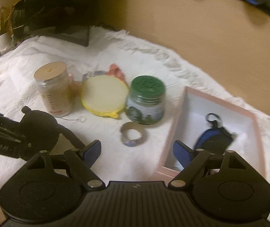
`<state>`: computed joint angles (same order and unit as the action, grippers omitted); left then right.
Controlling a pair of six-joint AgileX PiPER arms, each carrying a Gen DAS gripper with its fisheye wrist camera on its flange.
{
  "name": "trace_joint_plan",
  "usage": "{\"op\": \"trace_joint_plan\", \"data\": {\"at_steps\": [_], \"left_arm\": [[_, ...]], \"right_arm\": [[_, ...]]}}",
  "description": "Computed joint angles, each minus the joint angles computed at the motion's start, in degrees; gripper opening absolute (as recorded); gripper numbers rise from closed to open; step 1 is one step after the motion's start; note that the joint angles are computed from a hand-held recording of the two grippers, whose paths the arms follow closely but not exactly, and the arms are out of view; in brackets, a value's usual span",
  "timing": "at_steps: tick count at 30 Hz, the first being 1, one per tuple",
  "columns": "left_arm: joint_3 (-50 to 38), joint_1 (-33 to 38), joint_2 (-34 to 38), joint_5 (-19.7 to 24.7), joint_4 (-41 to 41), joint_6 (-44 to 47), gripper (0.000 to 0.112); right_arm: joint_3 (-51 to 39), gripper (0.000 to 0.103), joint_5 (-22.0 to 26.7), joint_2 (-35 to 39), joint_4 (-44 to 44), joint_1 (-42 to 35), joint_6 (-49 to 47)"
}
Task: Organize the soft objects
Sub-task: 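Grasp the clear tape roll with the right gripper while the left holds the plush toy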
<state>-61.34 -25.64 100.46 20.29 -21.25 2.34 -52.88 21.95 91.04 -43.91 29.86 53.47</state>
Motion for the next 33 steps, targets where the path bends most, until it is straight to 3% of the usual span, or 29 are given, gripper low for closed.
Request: {"op": "trace_joint_plan", "data": {"at_steps": [2, 7, 12, 15, 19, 22, 23, 26, 33], "left_arm": [[1.36, 1.24, -0.34, -0.41, -1.89, 1.29, 0.071], [4.28, 3.33, -1.00, -2.13, -7.00, 5.39, 0.071], [5.06, 3.65, -0.89, -3.50, -11.89, 10.35, 0.071], [4.87, 3.41, -0.57, -3.64, -11.45, 10.20, 0.071], [4.29, 3.23, -0.11, -3.31, -10.76, 9.82, 0.071], [4.25, 3.27, -0.27, -3.15, -9.65, 8.76, 0.071], [4.34, 3.29, -0.41, -3.12, -9.55, 8.66, 0.071], [4.27, 2.93, -0.79, -2.81, -6.89, 5.98, 0.071], [3.11, 0.80, -1.43, -2.42, -2.21, 1.19, 0.071]], "right_arm": [[-1.77, 0.084, -0.08, 2.12, 1.72, 0.13, -1.76], [-3.12, 0.084, -0.06, 4.61, -4.81, 1.69, 1.86], [-9.06, 0.084, -0.30, 9.65, 9.48, -0.98, -13.72], [-15.43, 0.084, 2.21, 15.04, 15.64, -2.10, -18.97], [-25.56, 0.082, 9.31, 23.28, 17.52, -2.30, -22.01], [-30.48, 0.075, 13.44, 27.03, 20.81, -2.93, -25.30], [-30.52, 0.072, 13.75, 27.15, 19.73, -2.77, -24.63], [-29.15, 0.044, 13.42, 25.53, 20.48, -2.89, -25.69], [-20.26, 0.044, 7.28, 16.63, 23.21, -2.64, -28.73]]}}
